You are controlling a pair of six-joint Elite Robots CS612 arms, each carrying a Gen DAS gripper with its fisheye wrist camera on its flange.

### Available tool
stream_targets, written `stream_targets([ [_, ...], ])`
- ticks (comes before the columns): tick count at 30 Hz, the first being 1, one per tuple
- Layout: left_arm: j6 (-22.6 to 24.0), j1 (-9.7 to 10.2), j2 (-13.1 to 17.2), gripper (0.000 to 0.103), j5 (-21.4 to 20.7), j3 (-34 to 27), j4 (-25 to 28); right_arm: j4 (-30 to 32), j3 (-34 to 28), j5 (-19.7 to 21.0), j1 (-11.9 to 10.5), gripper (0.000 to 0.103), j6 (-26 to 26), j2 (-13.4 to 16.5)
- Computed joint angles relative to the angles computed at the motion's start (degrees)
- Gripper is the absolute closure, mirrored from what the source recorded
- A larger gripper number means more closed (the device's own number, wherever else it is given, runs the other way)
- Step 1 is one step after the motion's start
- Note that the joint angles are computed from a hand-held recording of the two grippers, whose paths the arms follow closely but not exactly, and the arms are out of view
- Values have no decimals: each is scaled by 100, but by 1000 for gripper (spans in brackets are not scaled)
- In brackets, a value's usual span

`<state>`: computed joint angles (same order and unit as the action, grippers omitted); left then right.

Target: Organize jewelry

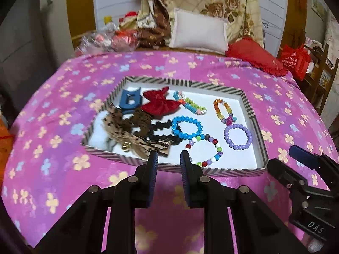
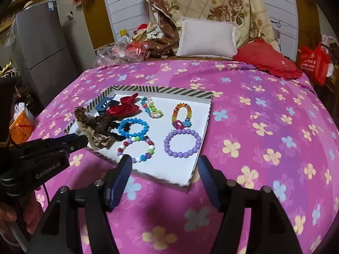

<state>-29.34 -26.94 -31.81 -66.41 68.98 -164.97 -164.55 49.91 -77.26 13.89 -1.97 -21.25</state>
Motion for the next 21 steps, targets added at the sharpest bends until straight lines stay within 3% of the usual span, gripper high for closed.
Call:
stream_targets([
  [8, 23, -146, -333, 78, 504, 594, -660, -623, 581, -88, 84, 23, 291, -327],
  [21, -26, -221, -601, 76, 666, 1024, -1128, -1030, 955, -256, 180, 21, 325, -591],
])
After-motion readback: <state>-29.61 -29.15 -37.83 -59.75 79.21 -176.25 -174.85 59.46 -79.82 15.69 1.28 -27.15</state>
